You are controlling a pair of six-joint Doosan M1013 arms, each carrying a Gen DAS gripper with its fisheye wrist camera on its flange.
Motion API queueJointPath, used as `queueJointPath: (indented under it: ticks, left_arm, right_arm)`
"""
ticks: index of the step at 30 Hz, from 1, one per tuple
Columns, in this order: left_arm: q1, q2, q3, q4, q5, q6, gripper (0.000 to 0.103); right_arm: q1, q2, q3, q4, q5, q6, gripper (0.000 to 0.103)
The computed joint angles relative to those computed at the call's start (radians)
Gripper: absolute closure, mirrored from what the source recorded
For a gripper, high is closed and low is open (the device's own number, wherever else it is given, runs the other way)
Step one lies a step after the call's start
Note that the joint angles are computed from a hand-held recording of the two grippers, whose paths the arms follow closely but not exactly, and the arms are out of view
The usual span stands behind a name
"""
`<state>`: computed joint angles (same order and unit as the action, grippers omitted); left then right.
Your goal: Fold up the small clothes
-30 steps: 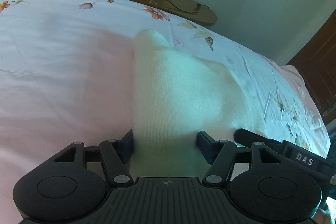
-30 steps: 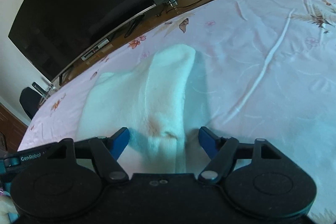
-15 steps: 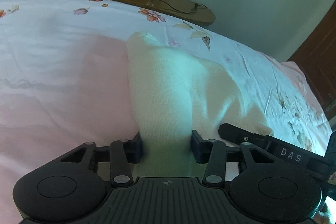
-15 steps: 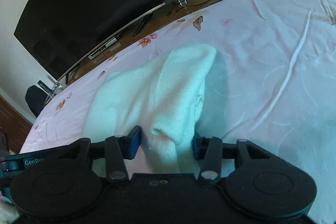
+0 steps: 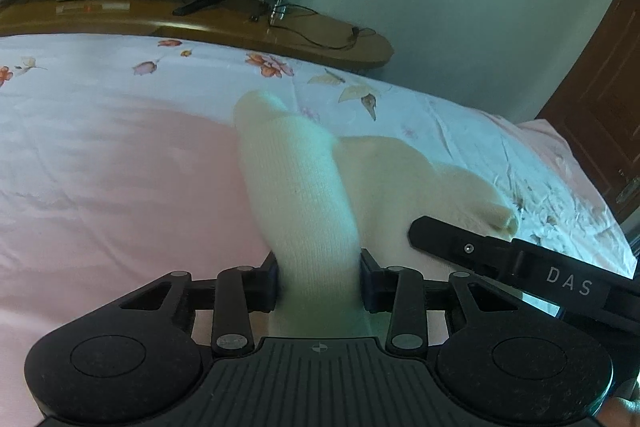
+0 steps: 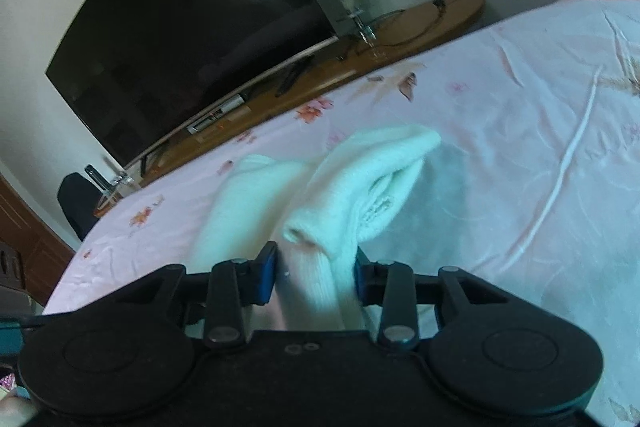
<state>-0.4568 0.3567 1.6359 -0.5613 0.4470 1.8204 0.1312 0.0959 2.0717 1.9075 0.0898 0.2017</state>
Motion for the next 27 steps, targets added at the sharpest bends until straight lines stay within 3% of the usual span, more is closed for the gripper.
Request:
queueJointPath:
  ticks: [8, 13, 16, 23, 25, 27]
  left_arm:
    - [0.054, -0.053, 0.047, -0.088, -0.026, 0.066, 0.065]
    - [0.12, -0.099, 0.087, -0.111, -0.052, 0.105, 0.065]
    - [0.167, -0.122, 0.106, -0.079, -0.061, 0.098, 0.065]
    - [0.265, -0.129, 0.137, 0.042, -0.081, 0.046, 0.065]
    - [0.28, -0.111, 0.142, 0.105, -0.087, 0.003, 0.064]
    - [0.284, -0.083, 0.138, 0.254, -0.057, -0.13, 0.061]
  right_arm:
    - [0.058, -0.006, -0.038, 0.187, 0.002, -0.202, 0.069]
    - [0.125, 0.026, -0.083, 0.546, 0.023, -0.543, 0.07]
    - [0.17, 0.057, -0.118, 0.635, 0.043, -0.617, 0.07]
    - [0.257, 0.156, -0.208, 0.7, 0.031, -0.655, 0.071]
    - [0.268, 0.184, -0.229, 0.572, 0.002, -0.506, 0.071]
    - [0.276, 0.209, -0.242, 0.446, -0.046, -0.362, 0.071]
